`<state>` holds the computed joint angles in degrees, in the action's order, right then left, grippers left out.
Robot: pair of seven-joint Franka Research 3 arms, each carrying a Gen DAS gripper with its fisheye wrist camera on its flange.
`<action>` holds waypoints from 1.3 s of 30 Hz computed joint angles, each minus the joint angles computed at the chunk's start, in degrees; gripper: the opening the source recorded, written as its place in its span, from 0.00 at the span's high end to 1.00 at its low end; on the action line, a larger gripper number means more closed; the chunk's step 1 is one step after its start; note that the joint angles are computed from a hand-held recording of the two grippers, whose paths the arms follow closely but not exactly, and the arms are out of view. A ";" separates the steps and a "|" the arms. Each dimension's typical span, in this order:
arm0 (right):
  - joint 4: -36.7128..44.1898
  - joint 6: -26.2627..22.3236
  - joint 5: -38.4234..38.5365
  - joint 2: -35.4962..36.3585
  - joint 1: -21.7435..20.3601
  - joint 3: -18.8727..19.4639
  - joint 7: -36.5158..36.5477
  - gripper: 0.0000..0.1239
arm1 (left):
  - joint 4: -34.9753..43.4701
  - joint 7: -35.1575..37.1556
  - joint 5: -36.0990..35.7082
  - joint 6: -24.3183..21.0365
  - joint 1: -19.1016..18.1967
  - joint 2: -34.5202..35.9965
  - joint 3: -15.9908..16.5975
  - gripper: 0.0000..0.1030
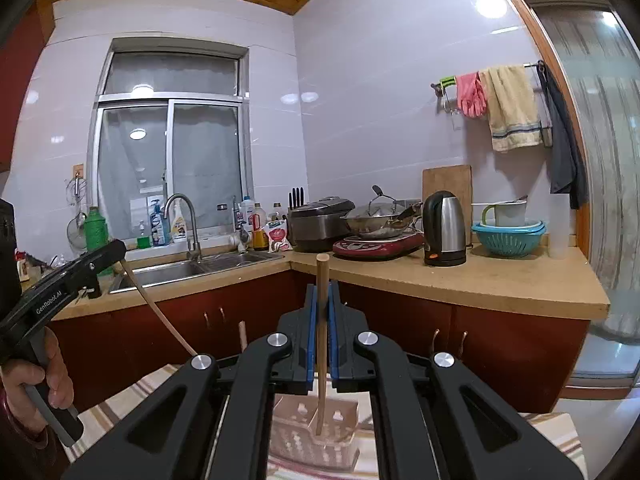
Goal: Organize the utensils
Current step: 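Open both tools to release the chopsticks into the holder, then move both open tools back toward the loose chopsticks on the cloth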
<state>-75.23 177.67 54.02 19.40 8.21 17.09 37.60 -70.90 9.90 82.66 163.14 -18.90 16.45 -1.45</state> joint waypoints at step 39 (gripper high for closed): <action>-5.29 -0.37 -34.51 3.82 6.99 -13.98 39.10 0.45 | -12.33 7.70 -14.84 -3.36 -1.20 -0.18 5.28 0.24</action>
<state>-80.52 177.30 19.51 23.22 15.20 3.12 76.70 -83.23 17.60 67.82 159.78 -20.10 16.27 3.83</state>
